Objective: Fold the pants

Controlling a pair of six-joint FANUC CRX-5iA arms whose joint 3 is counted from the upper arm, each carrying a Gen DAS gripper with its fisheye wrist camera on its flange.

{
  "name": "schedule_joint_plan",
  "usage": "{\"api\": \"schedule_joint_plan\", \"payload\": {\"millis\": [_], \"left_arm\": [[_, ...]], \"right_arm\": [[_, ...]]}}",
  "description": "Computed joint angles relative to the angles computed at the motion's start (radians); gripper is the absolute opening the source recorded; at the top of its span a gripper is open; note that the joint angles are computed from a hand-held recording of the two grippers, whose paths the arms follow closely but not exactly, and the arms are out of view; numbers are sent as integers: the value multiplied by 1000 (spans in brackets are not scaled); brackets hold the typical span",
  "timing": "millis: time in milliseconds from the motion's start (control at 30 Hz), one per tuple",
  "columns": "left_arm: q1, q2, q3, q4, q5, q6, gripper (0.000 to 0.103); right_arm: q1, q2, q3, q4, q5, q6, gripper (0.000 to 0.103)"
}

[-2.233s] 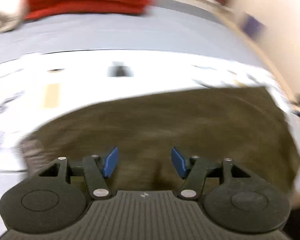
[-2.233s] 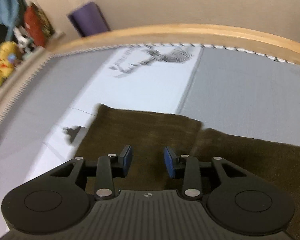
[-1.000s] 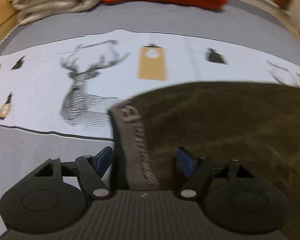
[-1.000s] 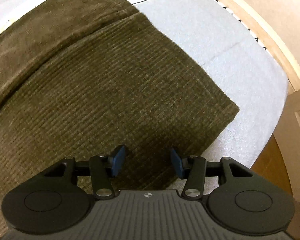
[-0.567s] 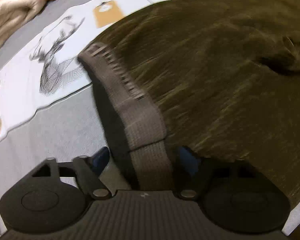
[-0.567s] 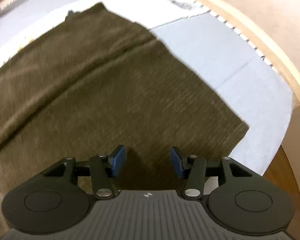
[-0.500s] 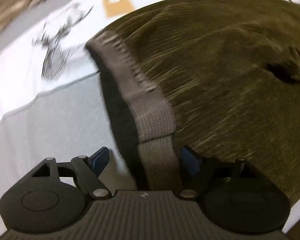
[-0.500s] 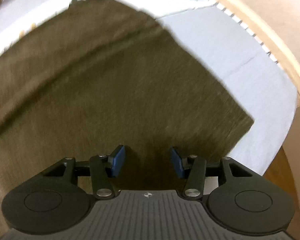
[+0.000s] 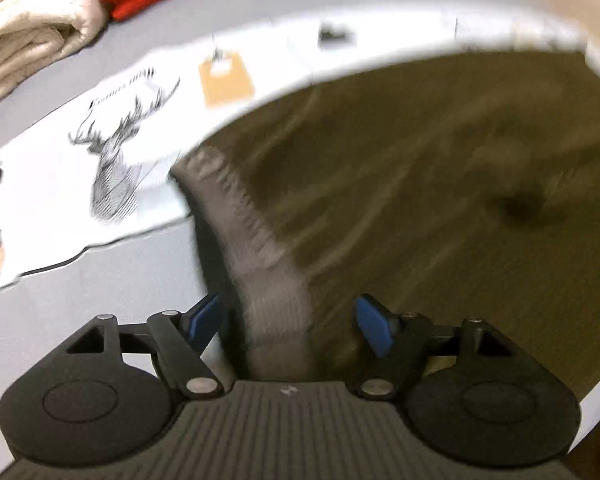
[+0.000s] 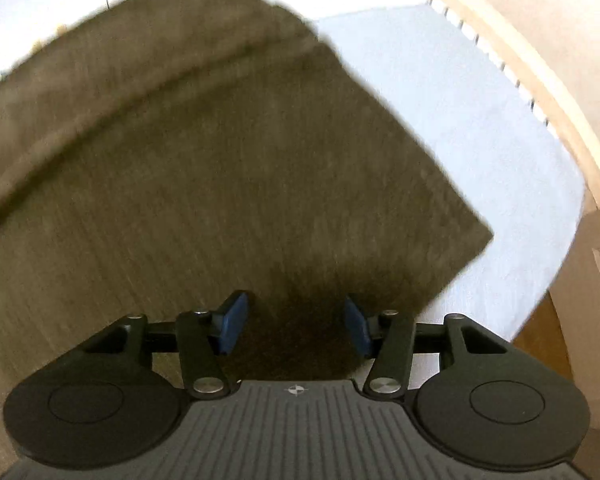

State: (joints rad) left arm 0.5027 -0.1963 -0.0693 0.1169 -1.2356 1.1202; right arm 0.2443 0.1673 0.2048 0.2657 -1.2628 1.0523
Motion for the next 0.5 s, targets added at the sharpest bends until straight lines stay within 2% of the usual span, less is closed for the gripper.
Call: {"api": "schedule_joint_plan", "payload": {"millis": [67,133,200,267,300,400,500], "left_arm": [[7,-9,-29,68,35,-6,78],[-7,-4,-35,62,41,5,73],[-19,15,-30,3,14,24,64],[-53,24,-25,-96,6,20,64],[-75,20,-26,-125,13,3,64],[-123,39,22,-181,-11,67,65],[-118,30,41,-126,21,135,65]], "right_arm": [[0,-37,-36,4,87,-23,55],[4,-51,-49,0,119,-22,55],[8,-24,-24,-20,60,25,55],[20,27,15,-15,-60,76,57],[21,28,9,-13,-68,80,57],[22,0,-10,1,-10,37,56],[27,-57,-46,23,111,-53,56]]}}
